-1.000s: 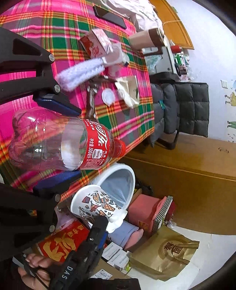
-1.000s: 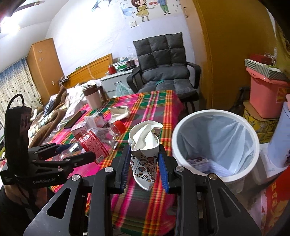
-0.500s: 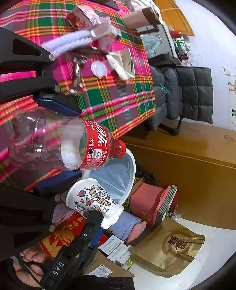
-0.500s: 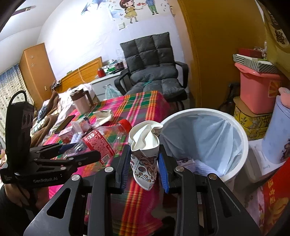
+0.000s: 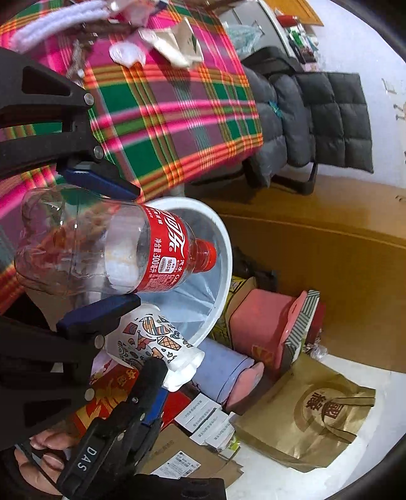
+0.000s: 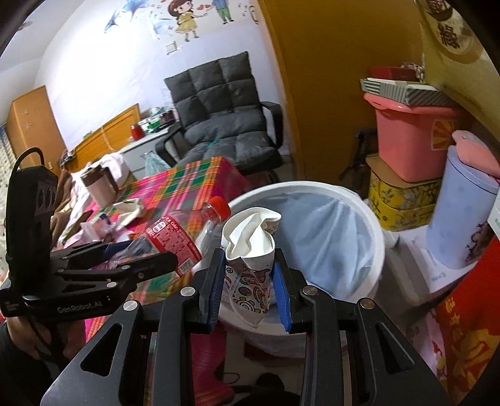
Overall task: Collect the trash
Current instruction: 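Carry the bottle in the left gripper while the right gripper carries the cup to the bin, then open the left gripper to drop the bottle while the right gripper releases the cup into the bin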
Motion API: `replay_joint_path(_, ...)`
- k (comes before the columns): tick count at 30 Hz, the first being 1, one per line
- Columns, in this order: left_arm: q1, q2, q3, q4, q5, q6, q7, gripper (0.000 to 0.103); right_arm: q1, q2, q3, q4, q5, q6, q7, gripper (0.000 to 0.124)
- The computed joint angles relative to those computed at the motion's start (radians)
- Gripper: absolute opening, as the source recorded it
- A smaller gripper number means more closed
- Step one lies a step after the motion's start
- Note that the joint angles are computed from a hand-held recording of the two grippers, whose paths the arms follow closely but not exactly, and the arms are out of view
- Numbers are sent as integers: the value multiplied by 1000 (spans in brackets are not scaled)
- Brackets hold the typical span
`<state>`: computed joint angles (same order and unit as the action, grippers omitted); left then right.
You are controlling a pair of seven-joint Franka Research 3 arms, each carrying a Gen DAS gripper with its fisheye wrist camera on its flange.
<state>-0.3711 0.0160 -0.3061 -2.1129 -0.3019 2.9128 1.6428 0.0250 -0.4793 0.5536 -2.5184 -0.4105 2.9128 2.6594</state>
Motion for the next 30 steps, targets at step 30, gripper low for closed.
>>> replay_joint_path(30,23,-12,-41,-19,-143,60,71,64,65,-2,-66,25,-99,-118,52,38)
